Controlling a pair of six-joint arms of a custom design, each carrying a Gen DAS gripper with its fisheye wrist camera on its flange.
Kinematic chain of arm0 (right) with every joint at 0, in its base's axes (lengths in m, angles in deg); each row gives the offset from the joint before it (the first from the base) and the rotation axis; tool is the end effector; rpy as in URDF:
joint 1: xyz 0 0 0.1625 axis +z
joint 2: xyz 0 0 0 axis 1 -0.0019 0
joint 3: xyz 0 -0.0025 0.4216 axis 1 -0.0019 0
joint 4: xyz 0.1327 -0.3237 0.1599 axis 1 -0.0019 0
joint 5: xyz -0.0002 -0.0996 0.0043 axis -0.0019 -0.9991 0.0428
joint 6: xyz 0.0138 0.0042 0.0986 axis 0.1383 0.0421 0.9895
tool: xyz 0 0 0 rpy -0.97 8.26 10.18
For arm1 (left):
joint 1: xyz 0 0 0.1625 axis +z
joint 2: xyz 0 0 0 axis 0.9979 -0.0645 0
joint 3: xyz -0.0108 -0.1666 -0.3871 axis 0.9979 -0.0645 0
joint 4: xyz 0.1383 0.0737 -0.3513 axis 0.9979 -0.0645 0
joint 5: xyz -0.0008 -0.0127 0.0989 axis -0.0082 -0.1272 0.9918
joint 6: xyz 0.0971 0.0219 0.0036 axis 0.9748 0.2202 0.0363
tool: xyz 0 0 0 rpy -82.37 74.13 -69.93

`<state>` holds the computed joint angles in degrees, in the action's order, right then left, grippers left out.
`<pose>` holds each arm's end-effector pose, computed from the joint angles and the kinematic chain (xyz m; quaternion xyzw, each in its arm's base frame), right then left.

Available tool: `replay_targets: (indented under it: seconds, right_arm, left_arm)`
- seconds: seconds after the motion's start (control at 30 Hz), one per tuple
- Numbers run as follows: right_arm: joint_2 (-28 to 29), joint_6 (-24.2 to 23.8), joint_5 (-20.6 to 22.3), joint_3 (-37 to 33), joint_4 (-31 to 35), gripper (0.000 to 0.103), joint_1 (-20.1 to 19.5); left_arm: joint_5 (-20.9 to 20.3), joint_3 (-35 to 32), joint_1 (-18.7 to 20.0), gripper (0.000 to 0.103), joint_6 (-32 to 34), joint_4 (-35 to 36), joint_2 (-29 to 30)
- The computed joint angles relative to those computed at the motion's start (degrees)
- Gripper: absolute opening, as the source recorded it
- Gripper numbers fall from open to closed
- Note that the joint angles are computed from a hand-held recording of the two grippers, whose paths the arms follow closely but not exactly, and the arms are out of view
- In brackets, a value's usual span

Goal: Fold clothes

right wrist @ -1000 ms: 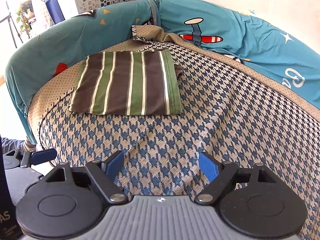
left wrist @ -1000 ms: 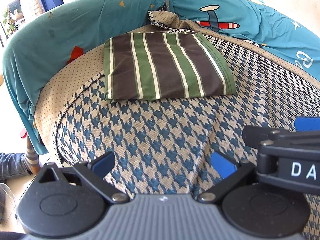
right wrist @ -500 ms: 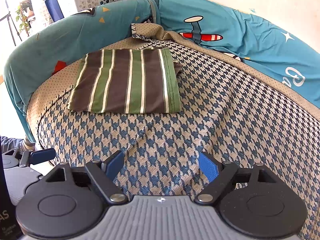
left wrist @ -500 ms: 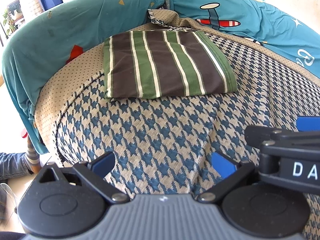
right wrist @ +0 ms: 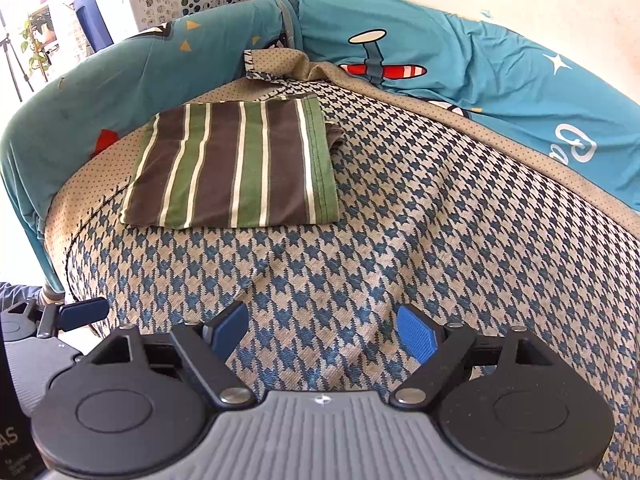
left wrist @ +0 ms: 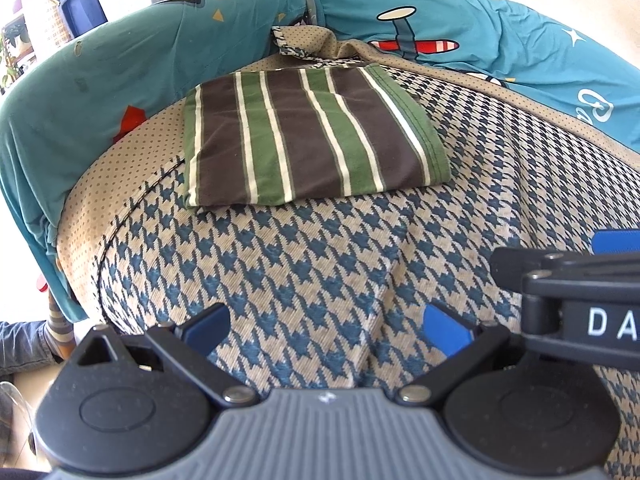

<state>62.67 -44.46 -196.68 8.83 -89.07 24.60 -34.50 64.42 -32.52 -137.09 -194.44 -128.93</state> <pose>0.3963 -0.6487 0.0469 0.4372 -0.8578 0.1521 0.2233 -0.1486 -0.5887 0.2494 -0.1411 0.7914 -0.3863 0.4523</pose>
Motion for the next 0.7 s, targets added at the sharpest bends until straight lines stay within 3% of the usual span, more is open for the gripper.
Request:
replay_targets:
  seconds: [0.37, 0.7]
  right_arm:
    - [-1.1, -0.4, -0.7, 1.0, -1.2, 0.082, -1.3]
    - [-3.2, -0.6, -3.9, 3.1, -3.5, 0.082, -3.6]
  left_arm:
    - [-0.9, -1.5, -0.1, 0.103, 5.5, -3.8, 3.2]
    - [-3.6, -2.9, -0.4, 0.103, 19.7, -16.0, 8.3]
